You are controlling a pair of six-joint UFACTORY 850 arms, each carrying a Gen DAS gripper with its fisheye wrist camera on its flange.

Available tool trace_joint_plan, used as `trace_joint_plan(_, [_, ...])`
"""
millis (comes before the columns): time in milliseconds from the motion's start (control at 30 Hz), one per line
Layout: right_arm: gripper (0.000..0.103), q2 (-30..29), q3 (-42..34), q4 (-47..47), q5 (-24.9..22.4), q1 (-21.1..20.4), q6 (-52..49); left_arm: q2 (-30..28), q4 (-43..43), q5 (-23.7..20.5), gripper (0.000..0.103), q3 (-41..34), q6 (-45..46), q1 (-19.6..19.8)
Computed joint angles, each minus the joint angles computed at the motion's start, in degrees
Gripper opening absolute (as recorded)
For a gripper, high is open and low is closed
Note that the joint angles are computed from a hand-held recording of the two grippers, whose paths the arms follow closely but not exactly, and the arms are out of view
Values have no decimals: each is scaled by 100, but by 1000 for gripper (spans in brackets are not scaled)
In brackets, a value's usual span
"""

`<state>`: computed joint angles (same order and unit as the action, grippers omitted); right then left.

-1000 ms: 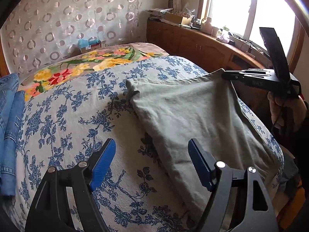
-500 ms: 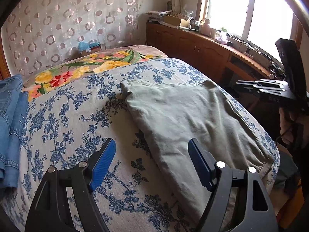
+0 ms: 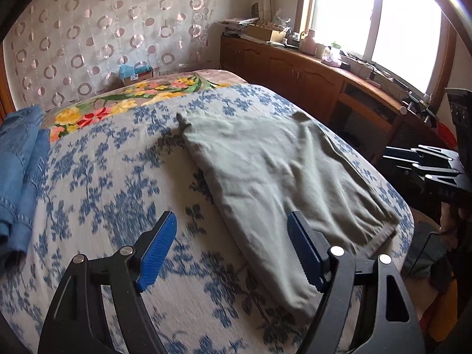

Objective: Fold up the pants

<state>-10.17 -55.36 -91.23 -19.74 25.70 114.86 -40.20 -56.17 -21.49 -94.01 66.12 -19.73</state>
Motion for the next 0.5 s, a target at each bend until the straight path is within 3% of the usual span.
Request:
trace_joint_plan(167, [34, 216, 379, -476, 130, 39, 985, 137, -78, -41, 78, 351, 143, -9])
trace_joint_plan(300, [33, 156, 425, -123, 244, 72, 716, 245, -155, -52, 78, 596, 258, -33])
trace_joint_plan(467, [22, 75, 373, 407, 270, 107, 210, 354, -345, -77, 78, 837, 456, -74])
trace_joint_plan(500, [14, 66, 348, 484, 300, 92, 101, 356, -319, -69, 78, 850, 440, -86])
